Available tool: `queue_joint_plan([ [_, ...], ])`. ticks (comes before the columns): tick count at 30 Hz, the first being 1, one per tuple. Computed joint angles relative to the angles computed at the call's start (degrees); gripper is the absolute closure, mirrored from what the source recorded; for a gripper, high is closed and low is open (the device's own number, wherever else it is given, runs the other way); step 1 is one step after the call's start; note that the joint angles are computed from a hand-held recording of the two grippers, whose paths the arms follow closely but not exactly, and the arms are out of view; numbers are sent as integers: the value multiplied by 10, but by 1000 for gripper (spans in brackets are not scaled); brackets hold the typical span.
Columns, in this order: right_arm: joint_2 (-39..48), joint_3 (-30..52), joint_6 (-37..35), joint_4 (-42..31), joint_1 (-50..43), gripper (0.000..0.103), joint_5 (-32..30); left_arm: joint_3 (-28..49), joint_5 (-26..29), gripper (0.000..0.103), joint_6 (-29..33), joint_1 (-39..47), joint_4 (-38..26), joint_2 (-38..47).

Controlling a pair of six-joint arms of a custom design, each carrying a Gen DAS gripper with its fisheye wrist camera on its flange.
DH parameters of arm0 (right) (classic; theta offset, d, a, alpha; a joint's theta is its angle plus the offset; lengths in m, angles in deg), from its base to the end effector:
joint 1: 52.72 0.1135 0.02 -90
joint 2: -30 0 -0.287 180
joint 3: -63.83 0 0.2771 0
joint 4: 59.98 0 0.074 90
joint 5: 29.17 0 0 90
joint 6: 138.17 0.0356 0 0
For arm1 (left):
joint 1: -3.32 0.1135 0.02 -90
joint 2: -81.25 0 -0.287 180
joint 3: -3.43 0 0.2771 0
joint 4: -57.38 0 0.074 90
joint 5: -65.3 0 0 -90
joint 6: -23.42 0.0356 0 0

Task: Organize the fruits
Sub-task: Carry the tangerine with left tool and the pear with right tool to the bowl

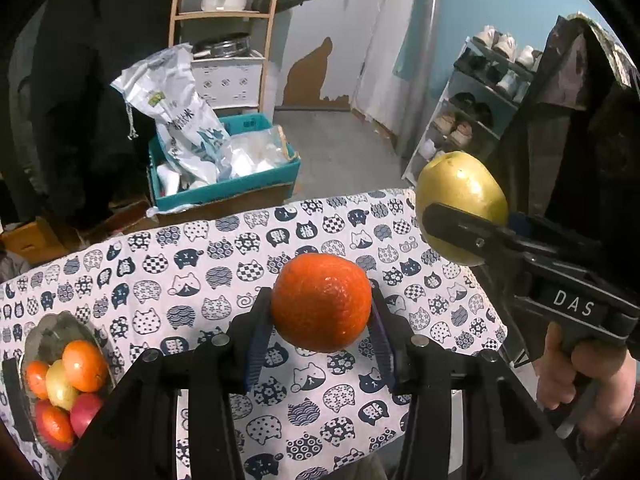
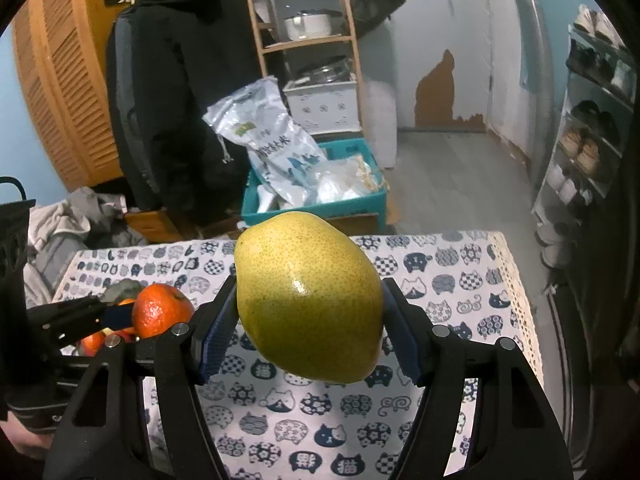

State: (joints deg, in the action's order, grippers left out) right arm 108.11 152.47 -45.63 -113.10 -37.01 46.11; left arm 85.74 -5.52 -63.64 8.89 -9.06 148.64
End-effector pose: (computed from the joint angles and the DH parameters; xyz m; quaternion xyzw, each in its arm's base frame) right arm 0.2990 0.0935 0.3716 -0.1553 0.8962 0.1790 0.3751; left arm 0.2444 0.0121 0.3655 0.0335 0.9320 -0.1328 0.3357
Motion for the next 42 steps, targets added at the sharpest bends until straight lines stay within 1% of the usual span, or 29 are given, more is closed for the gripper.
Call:
queue_joint_plan([
  [6, -7, 13, 8, -5, 35, 34, 13, 6, 20, 56, 25, 48, -19, -19],
  [13, -4, 33, 22, -8, 93, 34, 37, 15, 64, 56, 62, 124, -45, -33],
  [21, 18, 62, 41, -10, 157, 34, 59, 29, 122, 56, 126, 238, -79, -32],
  [31, 81, 120, 68, -13, 233, 34, 74, 54, 187, 56, 207, 390, -122, 15],
  [36, 121, 155, 82, -15, 268, 34, 78, 68, 205, 56, 239, 452, -131, 47],
  [42, 166, 195, 92, -18, 304, 34, 86, 88, 215, 56, 261, 509, -135, 89],
])
